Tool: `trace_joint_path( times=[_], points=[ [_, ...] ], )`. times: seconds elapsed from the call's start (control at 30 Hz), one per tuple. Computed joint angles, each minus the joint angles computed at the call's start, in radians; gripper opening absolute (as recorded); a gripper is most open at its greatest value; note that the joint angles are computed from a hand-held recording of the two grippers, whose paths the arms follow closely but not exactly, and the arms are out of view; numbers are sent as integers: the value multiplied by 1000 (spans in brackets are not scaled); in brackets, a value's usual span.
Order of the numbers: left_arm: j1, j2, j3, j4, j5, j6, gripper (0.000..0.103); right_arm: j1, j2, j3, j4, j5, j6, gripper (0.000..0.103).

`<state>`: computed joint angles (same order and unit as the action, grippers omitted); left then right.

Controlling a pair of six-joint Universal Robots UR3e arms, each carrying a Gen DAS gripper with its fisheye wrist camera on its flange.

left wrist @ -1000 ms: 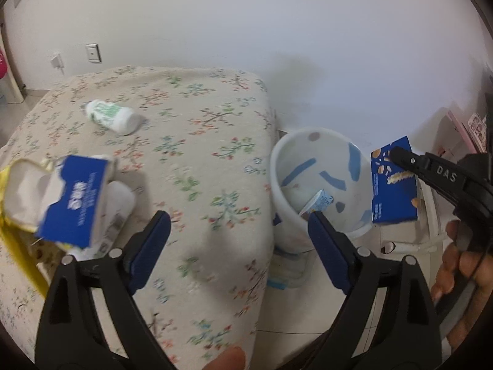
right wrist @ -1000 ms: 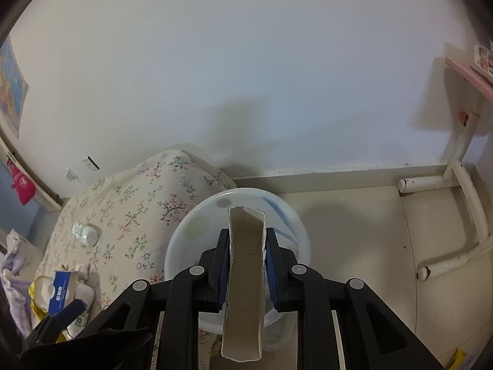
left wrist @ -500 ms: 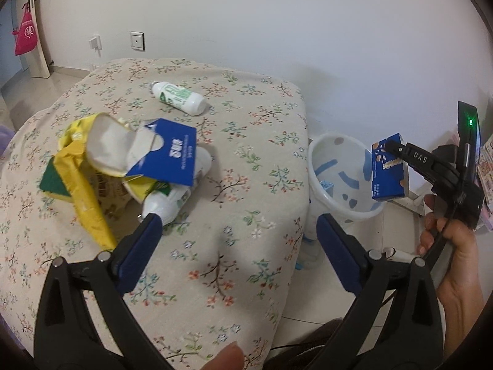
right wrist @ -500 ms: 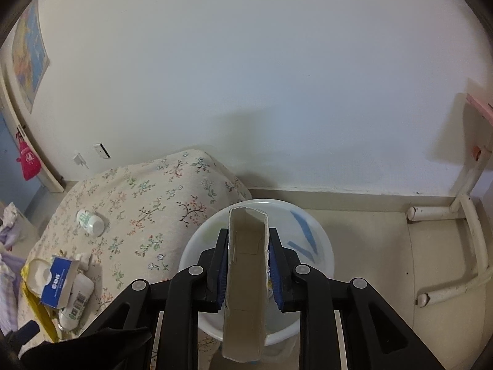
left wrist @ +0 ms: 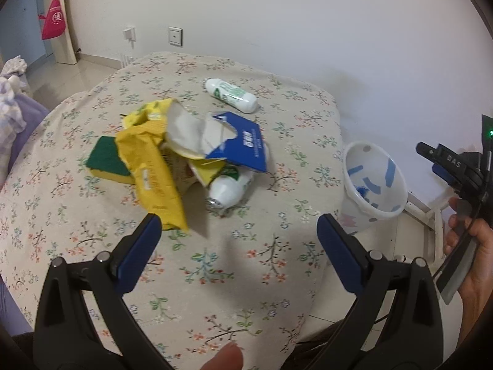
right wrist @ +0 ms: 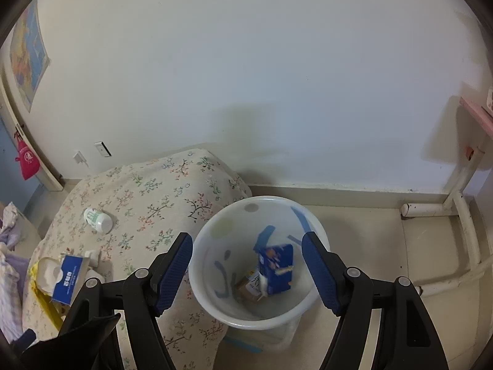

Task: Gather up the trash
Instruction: 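Grasp the green-yellow sponge with the left tool while the right tool grasps the blue box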

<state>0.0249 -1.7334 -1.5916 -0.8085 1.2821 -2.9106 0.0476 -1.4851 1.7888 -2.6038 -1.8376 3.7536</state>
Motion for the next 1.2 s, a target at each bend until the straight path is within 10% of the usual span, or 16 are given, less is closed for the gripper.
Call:
trace_joint_path(
  times=[1.2],
  points=[
    [315, 72, -95, 90, 33, -12, 100, 389, 535, -920, 345, -63, -86, 85]
  ],
)
